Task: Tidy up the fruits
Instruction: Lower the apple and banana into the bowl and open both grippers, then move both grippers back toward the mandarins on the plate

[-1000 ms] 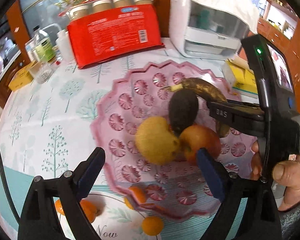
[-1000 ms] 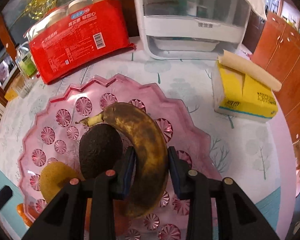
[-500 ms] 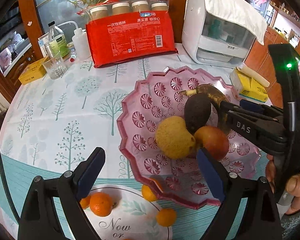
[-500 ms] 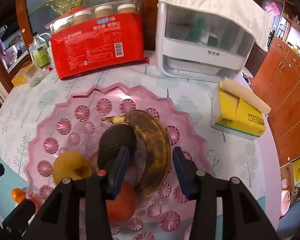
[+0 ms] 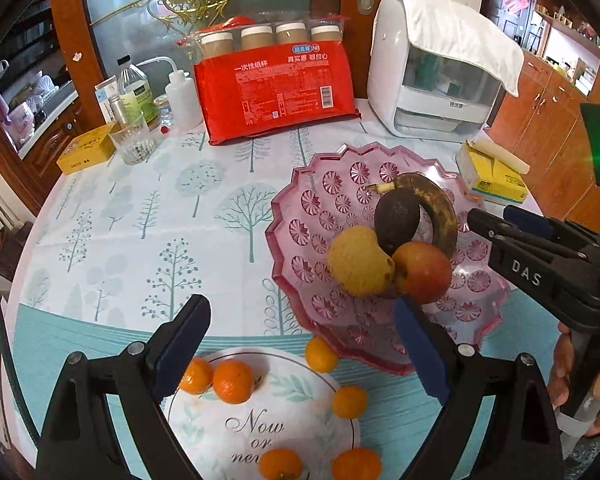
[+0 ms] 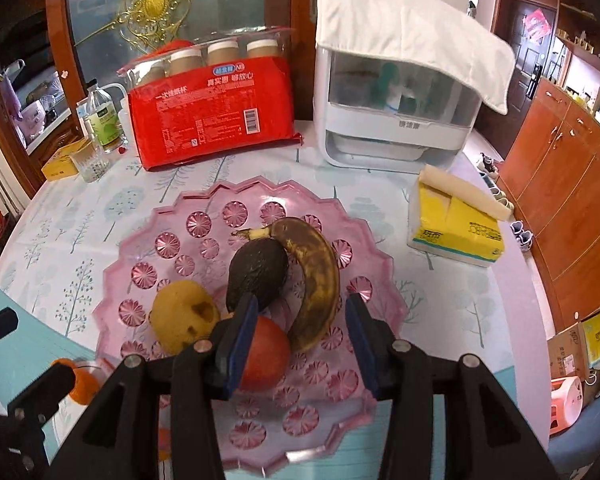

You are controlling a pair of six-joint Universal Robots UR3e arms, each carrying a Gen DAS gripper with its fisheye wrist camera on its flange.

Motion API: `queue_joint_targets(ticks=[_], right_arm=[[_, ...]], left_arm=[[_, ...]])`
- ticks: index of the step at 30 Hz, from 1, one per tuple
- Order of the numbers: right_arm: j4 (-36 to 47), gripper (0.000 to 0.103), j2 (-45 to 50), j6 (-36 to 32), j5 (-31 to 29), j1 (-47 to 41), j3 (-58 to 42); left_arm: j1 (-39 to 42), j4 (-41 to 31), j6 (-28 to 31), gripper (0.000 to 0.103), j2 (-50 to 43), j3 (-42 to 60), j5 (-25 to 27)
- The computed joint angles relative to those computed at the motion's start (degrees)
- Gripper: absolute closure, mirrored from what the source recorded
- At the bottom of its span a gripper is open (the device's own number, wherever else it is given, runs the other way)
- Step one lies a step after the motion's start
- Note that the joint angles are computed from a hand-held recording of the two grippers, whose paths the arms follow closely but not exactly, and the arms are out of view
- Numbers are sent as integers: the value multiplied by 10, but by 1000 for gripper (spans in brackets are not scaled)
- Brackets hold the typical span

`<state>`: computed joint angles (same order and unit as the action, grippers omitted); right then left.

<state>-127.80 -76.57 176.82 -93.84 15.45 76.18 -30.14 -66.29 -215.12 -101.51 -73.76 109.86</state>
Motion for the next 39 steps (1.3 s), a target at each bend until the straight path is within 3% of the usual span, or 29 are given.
queue_joint_targets(ticks=[17,39], right_arm=[[34,57,-144,50,-51,55,80],[159,57,-203,258,-218,253,65]], left_arm=[[-12,-35,44,11,135,-72,3],[98,-59,199,11,364,-241,-88]])
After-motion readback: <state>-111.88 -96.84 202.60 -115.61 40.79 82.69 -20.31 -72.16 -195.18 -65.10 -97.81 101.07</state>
